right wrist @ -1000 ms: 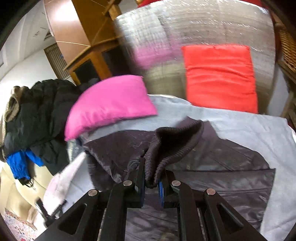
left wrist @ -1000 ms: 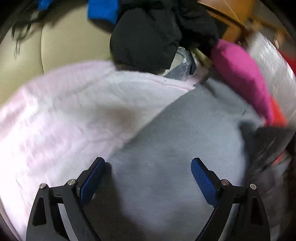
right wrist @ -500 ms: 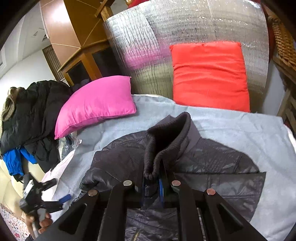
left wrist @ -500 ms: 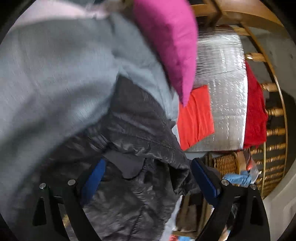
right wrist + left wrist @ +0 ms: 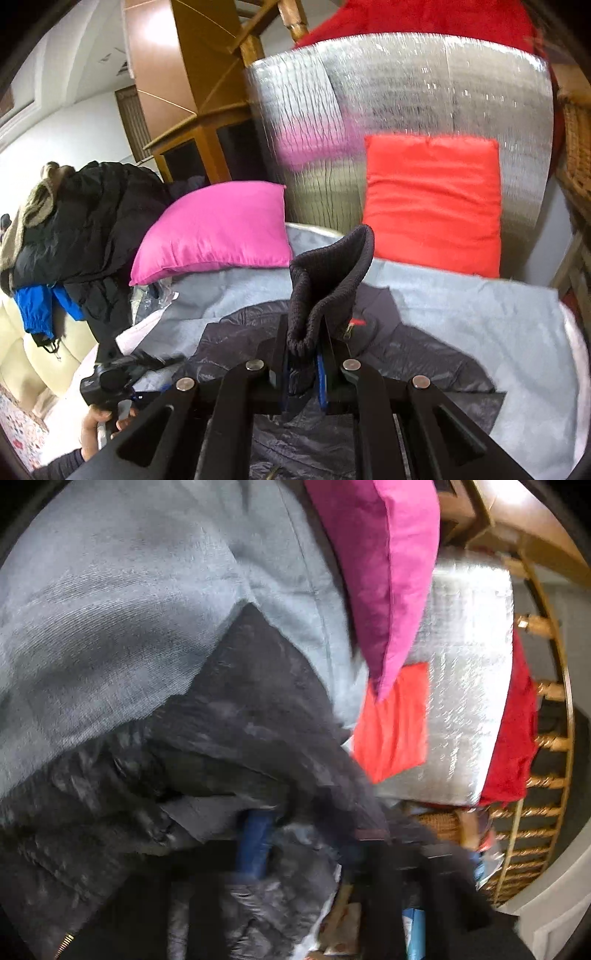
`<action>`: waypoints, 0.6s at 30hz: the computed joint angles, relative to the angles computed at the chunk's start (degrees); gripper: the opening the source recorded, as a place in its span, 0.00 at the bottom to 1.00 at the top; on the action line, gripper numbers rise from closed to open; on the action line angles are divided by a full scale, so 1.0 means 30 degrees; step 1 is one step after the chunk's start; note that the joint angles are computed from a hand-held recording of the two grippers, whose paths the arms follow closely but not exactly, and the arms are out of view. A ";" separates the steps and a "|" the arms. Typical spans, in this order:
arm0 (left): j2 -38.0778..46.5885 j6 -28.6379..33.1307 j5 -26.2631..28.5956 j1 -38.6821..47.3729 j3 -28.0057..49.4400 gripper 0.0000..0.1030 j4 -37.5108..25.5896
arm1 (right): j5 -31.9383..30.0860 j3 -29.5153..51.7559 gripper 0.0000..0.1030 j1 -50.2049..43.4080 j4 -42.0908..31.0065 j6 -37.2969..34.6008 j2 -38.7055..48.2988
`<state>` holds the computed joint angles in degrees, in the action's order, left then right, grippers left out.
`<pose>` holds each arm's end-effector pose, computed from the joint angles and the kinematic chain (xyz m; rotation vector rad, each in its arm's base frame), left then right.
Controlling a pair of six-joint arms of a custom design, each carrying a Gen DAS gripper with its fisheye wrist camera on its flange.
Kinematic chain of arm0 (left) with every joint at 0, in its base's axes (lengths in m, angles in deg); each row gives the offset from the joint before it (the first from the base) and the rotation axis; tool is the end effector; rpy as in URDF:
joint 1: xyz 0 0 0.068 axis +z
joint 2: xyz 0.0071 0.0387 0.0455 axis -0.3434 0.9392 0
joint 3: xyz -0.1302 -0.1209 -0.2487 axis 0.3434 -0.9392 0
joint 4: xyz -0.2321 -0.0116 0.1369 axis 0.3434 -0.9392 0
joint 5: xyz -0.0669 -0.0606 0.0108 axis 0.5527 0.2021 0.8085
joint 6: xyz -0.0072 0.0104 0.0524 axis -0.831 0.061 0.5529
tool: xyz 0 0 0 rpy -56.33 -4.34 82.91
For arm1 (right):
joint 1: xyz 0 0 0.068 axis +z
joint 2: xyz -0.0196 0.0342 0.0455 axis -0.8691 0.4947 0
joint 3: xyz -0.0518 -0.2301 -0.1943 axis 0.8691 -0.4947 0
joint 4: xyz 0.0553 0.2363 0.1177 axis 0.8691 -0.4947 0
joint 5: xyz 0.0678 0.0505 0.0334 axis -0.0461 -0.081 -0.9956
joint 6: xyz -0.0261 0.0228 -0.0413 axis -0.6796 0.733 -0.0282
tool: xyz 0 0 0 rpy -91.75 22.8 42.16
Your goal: Fold large clothes
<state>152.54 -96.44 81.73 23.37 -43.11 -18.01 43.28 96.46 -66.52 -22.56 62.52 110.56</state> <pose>0.2096 0.1553 0.1328 -1.1157 2.0588 -1.3092 0.2502 -0.0095 0.3801 -0.3256 2.2054 0.4332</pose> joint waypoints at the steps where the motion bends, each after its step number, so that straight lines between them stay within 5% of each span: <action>1: -0.0006 0.0307 -0.0182 -0.0007 -0.0078 0.13 0.0118 | -0.0208 -0.0130 0.12 -0.0446 0.0159 -0.0185 -0.0305; 6: 0.0558 0.2497 -0.2124 -0.0962 -0.0541 0.12 0.0001 | -0.1627 -0.3726 0.11 -0.4827 0.1880 -0.1242 -0.1029; 11: 0.0543 0.3167 -0.4480 -0.2730 -0.0682 0.12 0.0263 | 0.0942 -0.8302 0.11 -0.6439 0.4475 -0.2951 0.2086; 18: -0.0500 0.4176 -0.5898 -0.3352 -0.0141 0.12 -0.0812 | -0.0944 -0.8969 0.11 -0.7629 0.4781 -0.2867 0.2096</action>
